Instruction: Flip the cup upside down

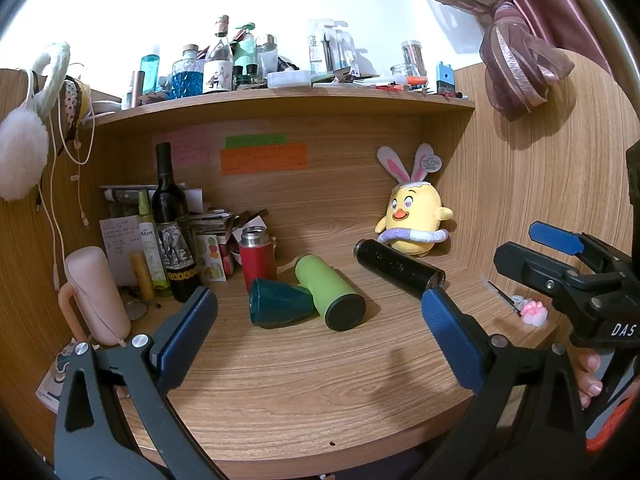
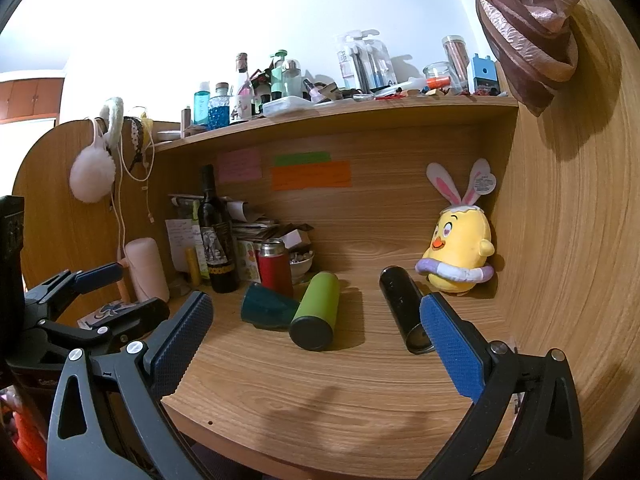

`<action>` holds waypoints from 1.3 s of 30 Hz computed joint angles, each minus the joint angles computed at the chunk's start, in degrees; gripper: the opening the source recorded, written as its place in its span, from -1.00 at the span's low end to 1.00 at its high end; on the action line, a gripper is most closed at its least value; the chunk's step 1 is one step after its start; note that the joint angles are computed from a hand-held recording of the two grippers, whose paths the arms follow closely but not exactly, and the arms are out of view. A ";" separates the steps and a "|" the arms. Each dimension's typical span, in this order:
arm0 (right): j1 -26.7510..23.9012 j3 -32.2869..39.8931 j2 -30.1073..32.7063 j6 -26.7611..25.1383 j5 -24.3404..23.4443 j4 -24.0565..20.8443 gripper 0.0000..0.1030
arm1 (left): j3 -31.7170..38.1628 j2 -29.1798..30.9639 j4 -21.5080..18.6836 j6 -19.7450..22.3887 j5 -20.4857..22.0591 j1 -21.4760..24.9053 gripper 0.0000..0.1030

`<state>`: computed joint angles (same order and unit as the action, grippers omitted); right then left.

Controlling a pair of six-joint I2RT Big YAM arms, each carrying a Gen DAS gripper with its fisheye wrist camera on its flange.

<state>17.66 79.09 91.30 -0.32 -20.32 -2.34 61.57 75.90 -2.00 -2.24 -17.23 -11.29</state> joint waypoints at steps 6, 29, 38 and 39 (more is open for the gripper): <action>0.02 0.12 0.09 -0.03 0.02 -0.08 1.00 | -0.81 0.14 0.82 -0.25 0.66 0.27 1.00; -0.05 0.29 0.04 -0.21 -0.09 -0.45 1.00 | -0.88 0.45 0.81 -0.61 0.70 0.24 1.00; -0.05 0.29 0.00 -0.23 -0.12 -0.46 1.00 | -0.77 0.47 0.62 -0.72 0.76 0.28 1.00; -0.05 0.30 0.00 -0.25 -0.06 -0.50 1.00 | -0.77 0.48 0.63 -0.72 0.76 0.28 1.00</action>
